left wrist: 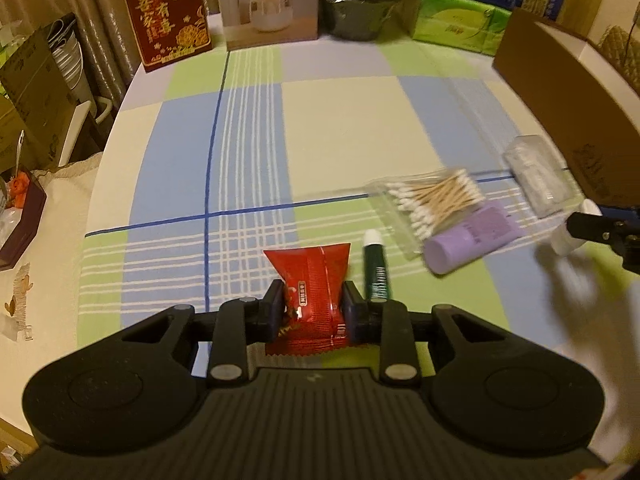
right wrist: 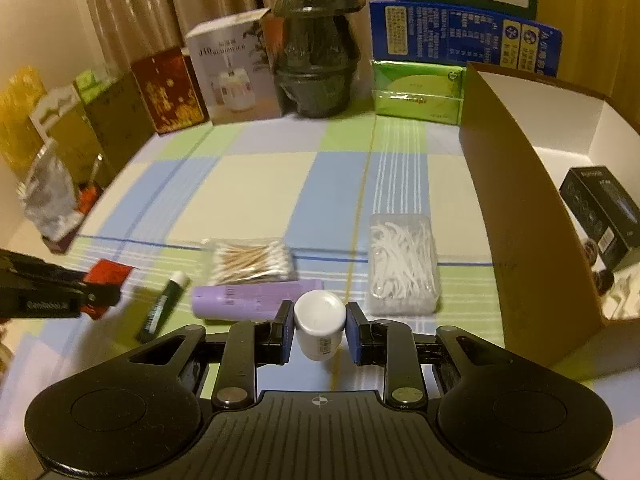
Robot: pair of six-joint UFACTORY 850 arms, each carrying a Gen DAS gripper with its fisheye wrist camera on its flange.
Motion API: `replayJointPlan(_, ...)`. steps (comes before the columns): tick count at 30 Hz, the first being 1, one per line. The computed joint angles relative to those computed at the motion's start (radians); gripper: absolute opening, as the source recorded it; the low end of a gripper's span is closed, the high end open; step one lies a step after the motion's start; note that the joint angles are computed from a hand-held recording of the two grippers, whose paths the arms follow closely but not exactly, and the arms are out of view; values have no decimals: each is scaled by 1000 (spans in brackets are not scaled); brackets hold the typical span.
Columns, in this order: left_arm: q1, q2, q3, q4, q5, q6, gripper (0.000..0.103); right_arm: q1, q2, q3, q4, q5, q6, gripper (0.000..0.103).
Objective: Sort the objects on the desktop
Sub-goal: 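Grasp the small white bottle with the right tool while the left tool holds the packet, then carry the red packet and white bottle in both tools over the cardboard box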
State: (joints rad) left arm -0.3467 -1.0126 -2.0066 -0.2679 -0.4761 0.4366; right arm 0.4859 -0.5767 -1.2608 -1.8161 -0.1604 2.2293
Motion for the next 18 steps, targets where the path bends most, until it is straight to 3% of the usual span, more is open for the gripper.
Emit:
replayJointPlan(5, -9, 91, 114, -125, 45, 122, 25, -12, 82, 77, -322, 47, 357, 24)
replayJointPlan(8, -19, 146, 183, -228, 61, 227, 25, -19, 139, 132, -425, 60, 470, 24)
replayJointPlan(13, -49, 219, 270, -423, 65, 425, 25, -41, 227, 220, -460, 64, 524, 24)
replayJointPlan(18, -88, 252, 303, -557, 45, 560, 25, -79, 311, 299, -358, 42, 426, 24)
